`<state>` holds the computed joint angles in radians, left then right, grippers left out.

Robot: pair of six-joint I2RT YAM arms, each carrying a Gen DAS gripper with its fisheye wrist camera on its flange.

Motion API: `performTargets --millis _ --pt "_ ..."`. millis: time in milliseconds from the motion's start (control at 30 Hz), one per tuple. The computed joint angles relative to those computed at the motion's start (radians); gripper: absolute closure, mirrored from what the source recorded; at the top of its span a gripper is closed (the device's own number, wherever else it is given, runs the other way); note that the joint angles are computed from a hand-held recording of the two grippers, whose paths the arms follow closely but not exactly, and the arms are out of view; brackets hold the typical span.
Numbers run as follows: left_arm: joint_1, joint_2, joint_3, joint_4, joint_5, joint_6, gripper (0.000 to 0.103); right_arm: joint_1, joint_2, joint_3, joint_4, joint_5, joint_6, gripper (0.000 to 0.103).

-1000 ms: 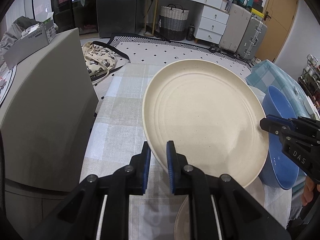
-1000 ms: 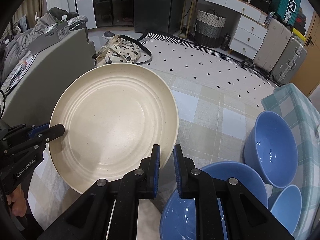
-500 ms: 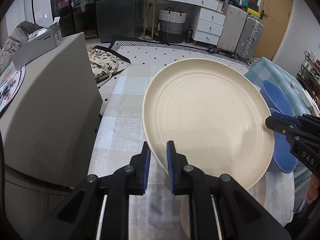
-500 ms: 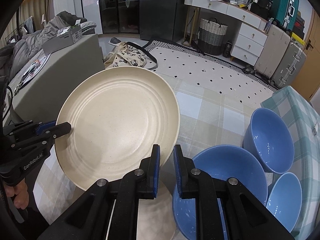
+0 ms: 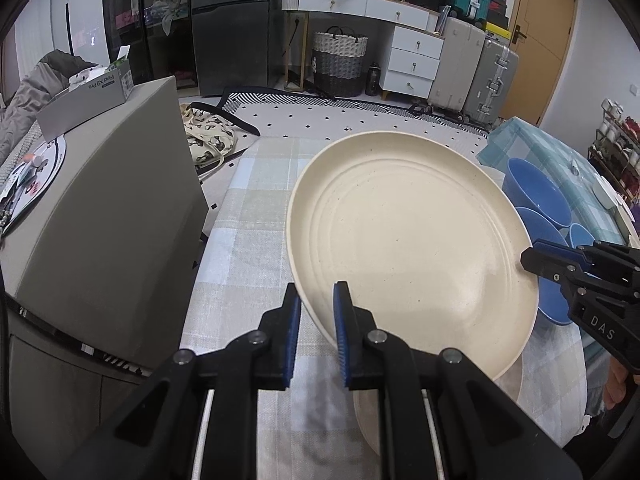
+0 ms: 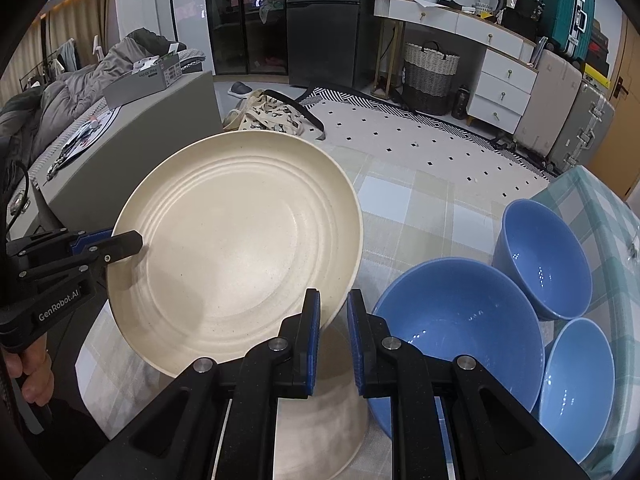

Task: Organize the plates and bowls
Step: 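Lift the beige plate with both grippers and carry it to the stacked plates, then lower the beige plate onto the stacked cream plates with both grippers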

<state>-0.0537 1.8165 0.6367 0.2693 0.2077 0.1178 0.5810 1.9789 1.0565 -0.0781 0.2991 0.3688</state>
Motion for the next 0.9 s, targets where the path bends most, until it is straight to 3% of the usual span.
performTargets --millis 433,533,600,733,900 --pt "-0.015 -0.033 -0.098 0.066 -0.016 0.012 0.089 0.048 -0.073 -0.164 0.101 0.009 0.025 0.089" --pt "-0.017 -0.06 -0.131 0.075 0.055 0.034 0.088 0.054 -0.093 -0.198 0.15 -0.055 0.014 0.089" --pt "-0.06 -0.071 -0.176 0.146 0.011 0.044 0.09 0.113 -0.064 -0.159 0.112 0.056 -0.013 0.089" --pt "-0.075 0.03 -0.117 0.096 -0.066 0.048 0.09 0.116 -0.026 -0.146 0.12 0.022 -0.003 0.089" --pt "-0.036 0.053 -0.111 0.084 -0.066 0.052 0.089 0.08 -0.014 -0.172 0.135 -0.01 0.011 0.089"
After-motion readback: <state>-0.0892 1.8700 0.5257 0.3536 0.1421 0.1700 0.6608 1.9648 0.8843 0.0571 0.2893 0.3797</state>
